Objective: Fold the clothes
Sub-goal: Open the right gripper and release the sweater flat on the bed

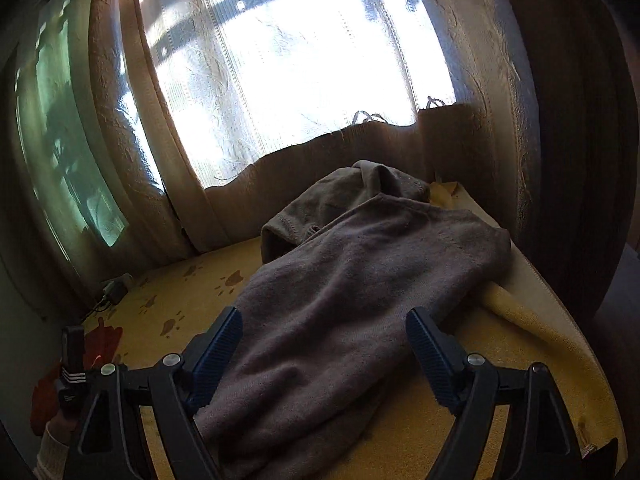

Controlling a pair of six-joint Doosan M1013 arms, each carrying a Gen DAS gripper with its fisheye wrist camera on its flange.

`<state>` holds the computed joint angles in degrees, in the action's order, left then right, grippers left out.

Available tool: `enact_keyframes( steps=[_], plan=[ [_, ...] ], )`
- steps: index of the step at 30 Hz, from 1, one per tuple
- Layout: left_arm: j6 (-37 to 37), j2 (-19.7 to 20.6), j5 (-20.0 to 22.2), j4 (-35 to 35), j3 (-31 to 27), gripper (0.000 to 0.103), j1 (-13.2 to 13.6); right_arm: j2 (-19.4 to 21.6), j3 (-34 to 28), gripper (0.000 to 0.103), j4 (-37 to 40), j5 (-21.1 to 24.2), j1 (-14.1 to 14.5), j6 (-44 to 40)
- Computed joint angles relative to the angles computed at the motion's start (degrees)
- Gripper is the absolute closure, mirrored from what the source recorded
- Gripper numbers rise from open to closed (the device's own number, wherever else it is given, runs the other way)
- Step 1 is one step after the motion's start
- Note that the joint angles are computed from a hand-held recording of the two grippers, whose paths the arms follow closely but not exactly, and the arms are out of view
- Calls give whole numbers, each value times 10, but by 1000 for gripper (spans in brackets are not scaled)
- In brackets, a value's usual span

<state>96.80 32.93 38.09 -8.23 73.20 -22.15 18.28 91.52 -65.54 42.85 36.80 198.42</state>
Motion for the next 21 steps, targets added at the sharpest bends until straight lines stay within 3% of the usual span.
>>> enact_keyframes(
  steps=[4, 12, 21],
  plan=[
    [-3, 0, 3, 12, -1, 0, -2, 11, 1, 17, 12, -20, -9, 16],
    [-19, 3, 8, 43, -5, 0, -7, 43, -17, 17, 51, -71, -17, -32],
    [-25, 3, 7, 51, -4, 0, -9, 37, 5, 17, 43, -96, -22, 28]
  ],
)
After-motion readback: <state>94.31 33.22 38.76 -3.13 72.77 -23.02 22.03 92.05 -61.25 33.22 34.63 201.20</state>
